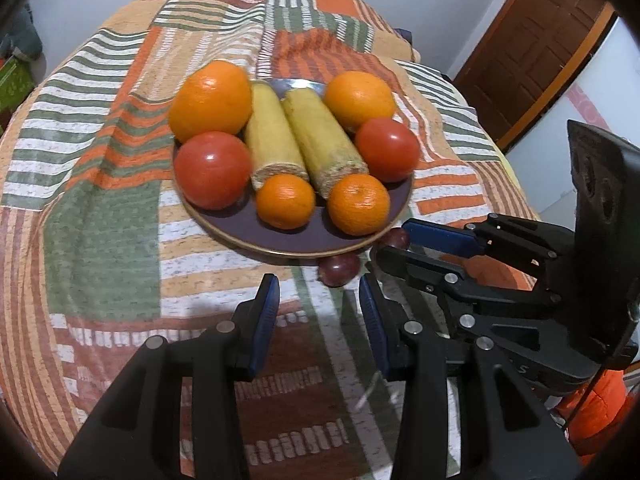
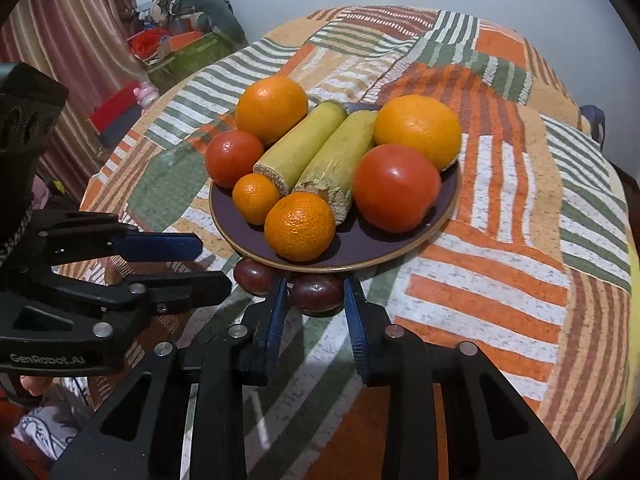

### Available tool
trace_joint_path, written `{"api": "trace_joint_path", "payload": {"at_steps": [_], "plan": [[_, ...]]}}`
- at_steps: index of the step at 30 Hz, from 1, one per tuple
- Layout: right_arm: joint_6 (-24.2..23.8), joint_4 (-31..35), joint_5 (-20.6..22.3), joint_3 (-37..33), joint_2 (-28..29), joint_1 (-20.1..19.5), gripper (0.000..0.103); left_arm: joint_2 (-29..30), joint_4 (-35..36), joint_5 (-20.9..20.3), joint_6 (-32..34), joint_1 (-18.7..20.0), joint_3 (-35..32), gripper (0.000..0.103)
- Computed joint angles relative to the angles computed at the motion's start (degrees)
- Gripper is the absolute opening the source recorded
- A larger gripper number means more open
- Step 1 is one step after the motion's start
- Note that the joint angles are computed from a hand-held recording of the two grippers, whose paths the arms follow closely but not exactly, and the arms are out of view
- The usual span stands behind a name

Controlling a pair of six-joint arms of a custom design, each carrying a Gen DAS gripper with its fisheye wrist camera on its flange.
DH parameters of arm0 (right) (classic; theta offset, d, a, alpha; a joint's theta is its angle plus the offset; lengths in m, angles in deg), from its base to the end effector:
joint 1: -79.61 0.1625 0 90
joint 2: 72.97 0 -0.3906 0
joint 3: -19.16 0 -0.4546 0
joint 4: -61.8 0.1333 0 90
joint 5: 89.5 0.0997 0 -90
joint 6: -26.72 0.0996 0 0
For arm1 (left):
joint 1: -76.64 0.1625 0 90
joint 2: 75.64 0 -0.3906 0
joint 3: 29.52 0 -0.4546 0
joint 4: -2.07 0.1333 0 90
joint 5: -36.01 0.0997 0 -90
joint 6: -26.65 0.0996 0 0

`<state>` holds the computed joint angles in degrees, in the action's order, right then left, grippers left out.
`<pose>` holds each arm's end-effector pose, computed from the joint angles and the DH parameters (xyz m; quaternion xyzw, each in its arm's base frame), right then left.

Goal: Organize fruits
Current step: 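Move the right gripper to a dark red grape while the left gripper approaches another grape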

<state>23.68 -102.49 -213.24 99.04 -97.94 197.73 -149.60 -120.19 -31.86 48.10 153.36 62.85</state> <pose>0.4161 -0.6132 -0.0896 0.2063 -0.9218 0.2193 0.2443 0.0151 -0.6798 0.3286 0.2687 0.9368 -0.1045 0.1985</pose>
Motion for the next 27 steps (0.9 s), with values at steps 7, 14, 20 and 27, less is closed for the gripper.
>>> {"api": "trace_joint_path", "payload": {"at_steps": [7, 14, 20, 27], "plan": [[0.7, -2.9, -1.5, 3.0, -2.3, 0.2, 0.027, 1.5, -0.8, 0.9, 0.3, -0.7, 0.0, 0.041], [2.0, -4.2, -1.5, 4.6, -3.5, -0.1, 0.027, 1.8, -3.2, 2.8, 1.1, -1.0, 1.3, 0.028], [1.9, -4.2, -1.3, 4.4, -3.3, 0.0, 0.027, 1.4, -3.7, 2.7, 1.4, -1.2, 2.0, 0.024], [1.4, -4.8, -1.3, 3.6, -3.0, 0.3, 0.027, 0.5, -2.9, 1.6, 1.4, -1.2, 1.7, 0.021]]}}
